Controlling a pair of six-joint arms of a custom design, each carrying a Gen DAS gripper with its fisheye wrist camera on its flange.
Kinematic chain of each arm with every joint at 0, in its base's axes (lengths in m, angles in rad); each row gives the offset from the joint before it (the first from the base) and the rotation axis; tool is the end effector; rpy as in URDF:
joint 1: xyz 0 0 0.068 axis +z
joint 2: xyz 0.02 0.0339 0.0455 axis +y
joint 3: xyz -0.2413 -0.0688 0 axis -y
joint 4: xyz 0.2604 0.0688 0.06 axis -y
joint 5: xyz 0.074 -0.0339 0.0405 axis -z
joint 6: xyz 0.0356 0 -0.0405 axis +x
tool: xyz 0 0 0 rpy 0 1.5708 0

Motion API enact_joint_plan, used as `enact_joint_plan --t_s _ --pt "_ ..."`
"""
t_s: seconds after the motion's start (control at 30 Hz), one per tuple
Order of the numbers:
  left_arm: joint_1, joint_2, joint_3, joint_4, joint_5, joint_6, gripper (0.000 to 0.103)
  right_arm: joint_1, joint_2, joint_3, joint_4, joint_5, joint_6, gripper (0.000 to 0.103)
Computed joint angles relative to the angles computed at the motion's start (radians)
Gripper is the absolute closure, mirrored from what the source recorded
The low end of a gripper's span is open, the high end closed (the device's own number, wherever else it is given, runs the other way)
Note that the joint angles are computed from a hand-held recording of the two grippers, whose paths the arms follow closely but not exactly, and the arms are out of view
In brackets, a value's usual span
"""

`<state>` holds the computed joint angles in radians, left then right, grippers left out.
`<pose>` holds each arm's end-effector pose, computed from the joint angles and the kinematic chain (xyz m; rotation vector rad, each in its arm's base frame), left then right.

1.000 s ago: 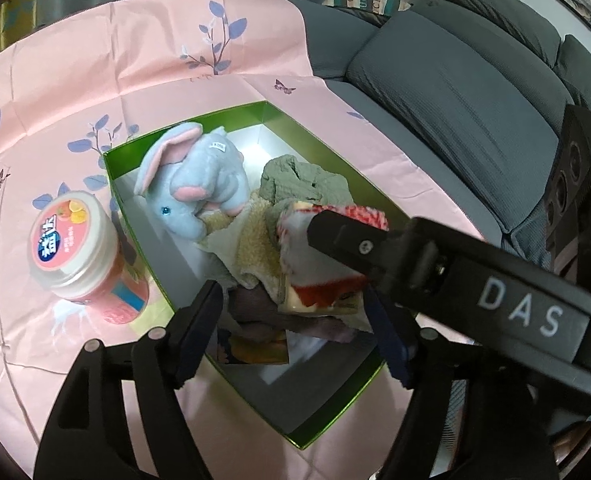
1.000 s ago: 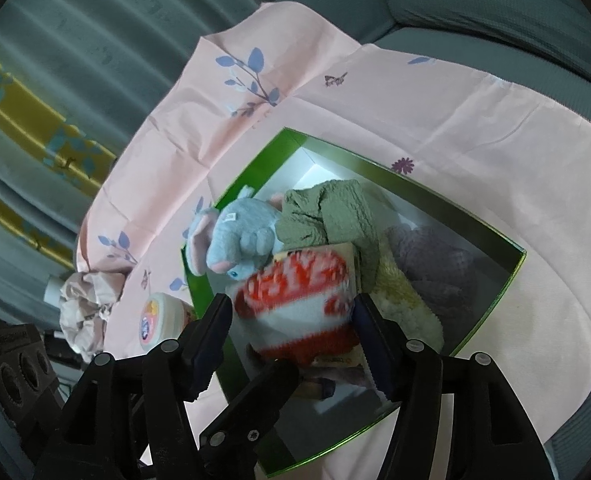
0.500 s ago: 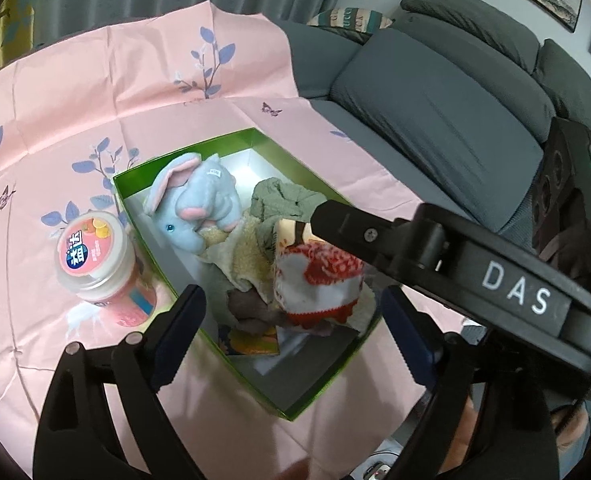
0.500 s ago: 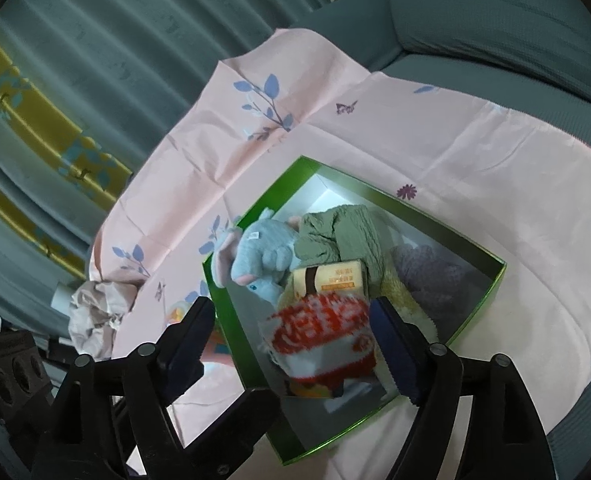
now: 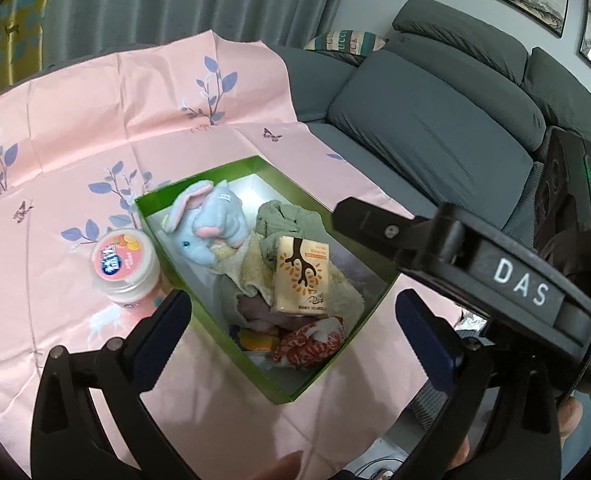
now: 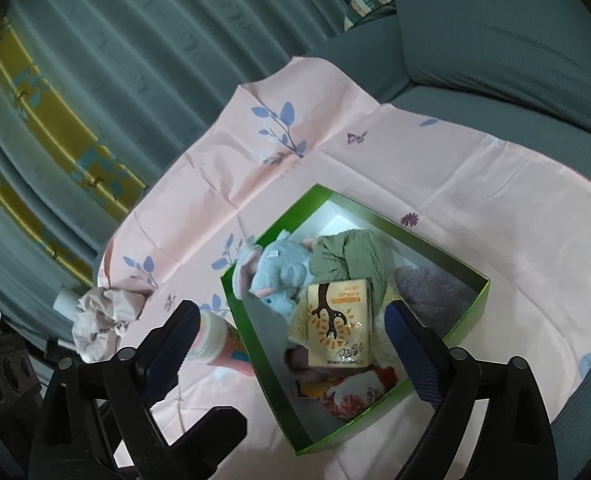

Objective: Organize soft objects
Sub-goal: 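Open the right gripper to release the sock and withdraw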

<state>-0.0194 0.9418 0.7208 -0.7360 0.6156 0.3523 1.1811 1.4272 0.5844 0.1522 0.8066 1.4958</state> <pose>0.2042 -0.0245 0.2258 0.6737 2.2890 -0.6196 0.1300 0.2488 0.1350 0.7354 1.9800 0.7455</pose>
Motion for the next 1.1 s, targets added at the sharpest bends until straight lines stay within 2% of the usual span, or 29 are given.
enact_joint_plan --t_s 0.17,0.4,0.63,1.1 --pt "0.031 -0.046 0.001 -0.028 0.003 0.021 0.001 0.039 -0.021 0.016 -0.072 0.065 0.034 0.007" --pt "0.085 -0.066 0.013 -0.077 0.039 0.060 0.001 0.099 -0.028 0.080 -0.245 0.155 0.115 0.007" --pt "0.093 -0.069 0.018 -0.110 0.033 0.076 0.001 0.119 -0.007 0.152 -0.392 0.179 0.180 0.007" --pt "0.109 -0.045 0.026 -0.153 0.053 0.106 0.001 0.109 0.022 0.185 -0.454 0.150 0.211 0.007"
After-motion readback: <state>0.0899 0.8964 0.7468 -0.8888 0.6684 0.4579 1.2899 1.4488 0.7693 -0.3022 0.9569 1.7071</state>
